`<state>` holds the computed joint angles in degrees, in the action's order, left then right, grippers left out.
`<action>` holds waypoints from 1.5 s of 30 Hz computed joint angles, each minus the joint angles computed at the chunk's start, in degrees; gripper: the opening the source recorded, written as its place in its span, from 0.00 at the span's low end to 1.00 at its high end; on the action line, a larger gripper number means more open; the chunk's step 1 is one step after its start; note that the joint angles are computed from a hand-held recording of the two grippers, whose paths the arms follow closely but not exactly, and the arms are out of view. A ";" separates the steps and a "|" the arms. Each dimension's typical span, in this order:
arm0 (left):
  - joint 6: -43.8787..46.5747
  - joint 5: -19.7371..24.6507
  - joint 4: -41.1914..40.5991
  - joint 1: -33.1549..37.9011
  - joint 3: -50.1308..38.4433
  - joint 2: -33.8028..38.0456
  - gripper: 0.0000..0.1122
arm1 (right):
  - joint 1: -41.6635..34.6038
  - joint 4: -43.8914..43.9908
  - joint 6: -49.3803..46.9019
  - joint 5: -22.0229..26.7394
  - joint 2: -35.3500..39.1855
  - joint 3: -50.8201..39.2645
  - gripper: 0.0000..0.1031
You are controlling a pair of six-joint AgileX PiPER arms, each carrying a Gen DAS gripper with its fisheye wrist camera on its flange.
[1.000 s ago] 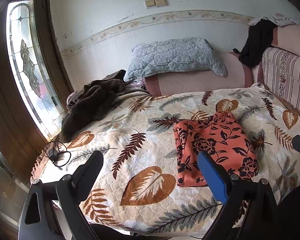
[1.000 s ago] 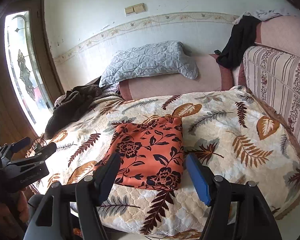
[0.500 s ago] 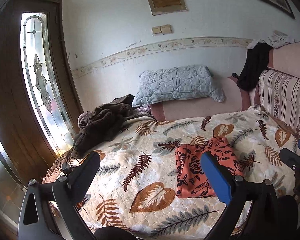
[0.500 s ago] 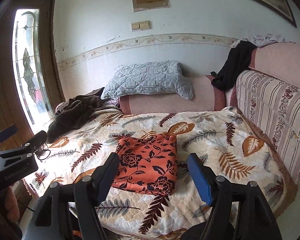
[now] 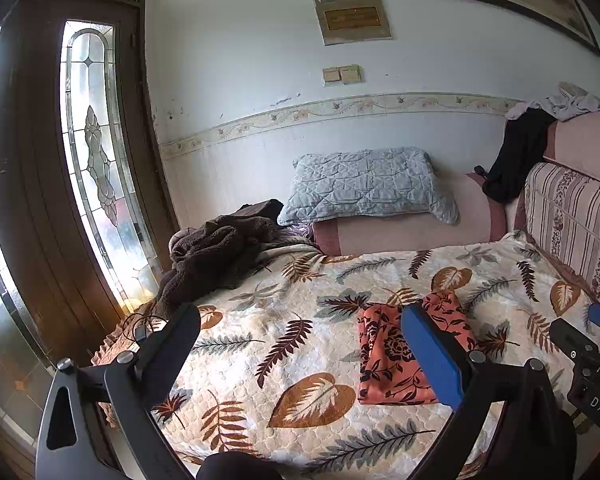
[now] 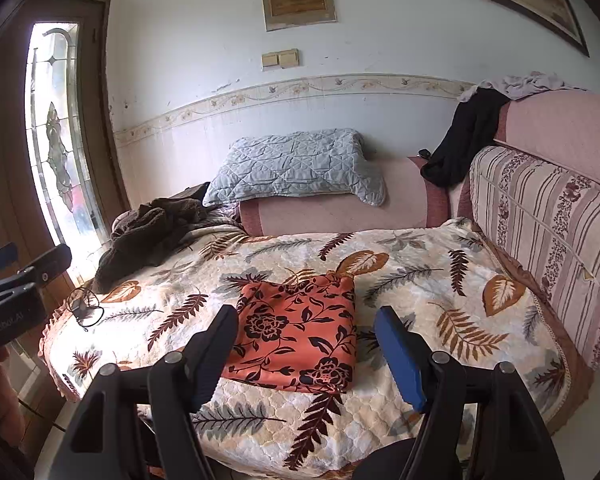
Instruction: Fold small clothes
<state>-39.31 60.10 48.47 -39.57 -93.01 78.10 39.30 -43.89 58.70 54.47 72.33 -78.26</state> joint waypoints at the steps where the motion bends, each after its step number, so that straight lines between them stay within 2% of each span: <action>1: 0.16 0.02 -0.14 0.23 -0.15 0.01 0.89 | 0.22 -0.21 0.21 0.24 0.05 -0.15 0.72; 11: -0.23 1.07 0.26 1.19 -0.55 -0.68 0.89 | 3.33 -1.69 1.47 4.02 1.93 -4.10 0.72; 23: 0.07 1.67 0.66 1.29 -0.21 -2.38 0.89 | 5.84 -2.17 1.45 5.99 4.57 -7.40 0.72; 45: 1.92 0.26 -1.14 1.63 -2.02 -2.56 0.89 | 5.38 -3.92 3.84 8.82 6.12 -10.31 0.72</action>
